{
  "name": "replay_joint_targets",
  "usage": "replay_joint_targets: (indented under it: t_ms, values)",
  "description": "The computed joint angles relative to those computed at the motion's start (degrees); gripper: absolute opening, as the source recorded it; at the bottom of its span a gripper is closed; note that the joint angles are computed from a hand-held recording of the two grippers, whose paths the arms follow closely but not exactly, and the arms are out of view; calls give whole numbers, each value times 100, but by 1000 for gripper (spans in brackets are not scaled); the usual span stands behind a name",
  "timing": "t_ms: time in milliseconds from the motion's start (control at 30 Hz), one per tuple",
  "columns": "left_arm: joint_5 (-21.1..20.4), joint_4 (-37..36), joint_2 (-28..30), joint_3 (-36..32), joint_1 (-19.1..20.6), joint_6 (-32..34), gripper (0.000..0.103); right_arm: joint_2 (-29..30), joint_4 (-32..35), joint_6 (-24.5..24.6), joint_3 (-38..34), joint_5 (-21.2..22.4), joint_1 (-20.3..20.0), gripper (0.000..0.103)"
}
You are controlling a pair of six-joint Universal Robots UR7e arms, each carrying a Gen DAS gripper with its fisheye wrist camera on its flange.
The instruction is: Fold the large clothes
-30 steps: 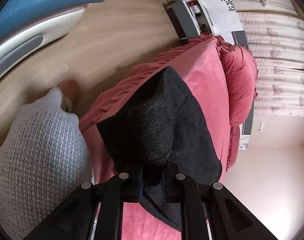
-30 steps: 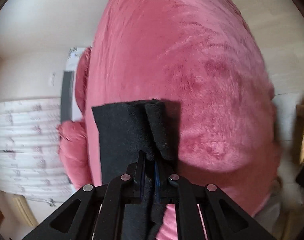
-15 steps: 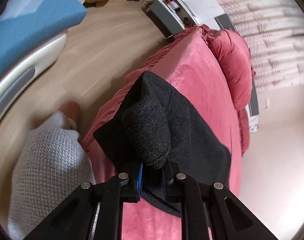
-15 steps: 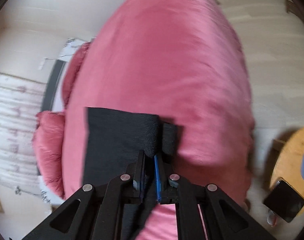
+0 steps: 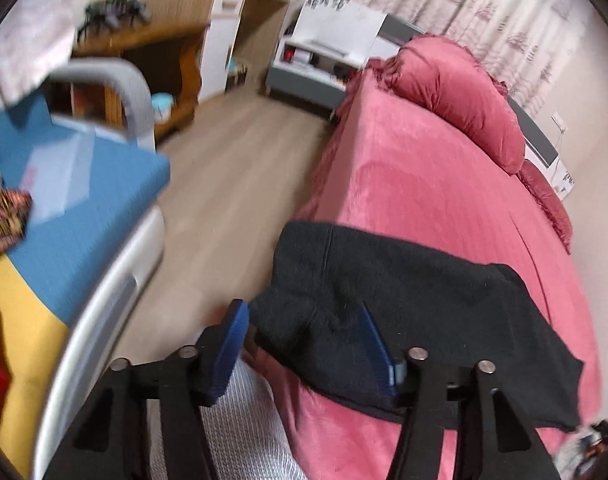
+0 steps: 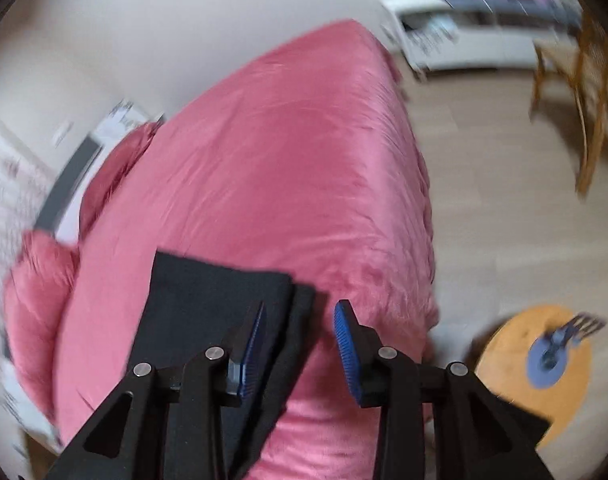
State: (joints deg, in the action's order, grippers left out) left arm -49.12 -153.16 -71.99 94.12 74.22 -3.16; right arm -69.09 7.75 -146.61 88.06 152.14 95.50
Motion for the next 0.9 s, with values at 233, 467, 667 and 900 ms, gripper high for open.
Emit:
replay_joint_targets:
  t_ms: [233,467,667,900]
  values:
    - [-294,-242,470,-189,-236,685,67,1420,-113,-2394,-1108,-395,664,37]
    - [-50,-193,1326,-489,-508,1578,67,3291,1478,-3149,-3041,-2229,1039,37]
    - [163,-623,1892,-501,-559,2613,69,4576,2556,-3153,-4352,-2777,1164,37]
    - [-208,-1615,1890,25,-316,2867,76,4539,1910,-3398,-3575,-3034,1251,49]
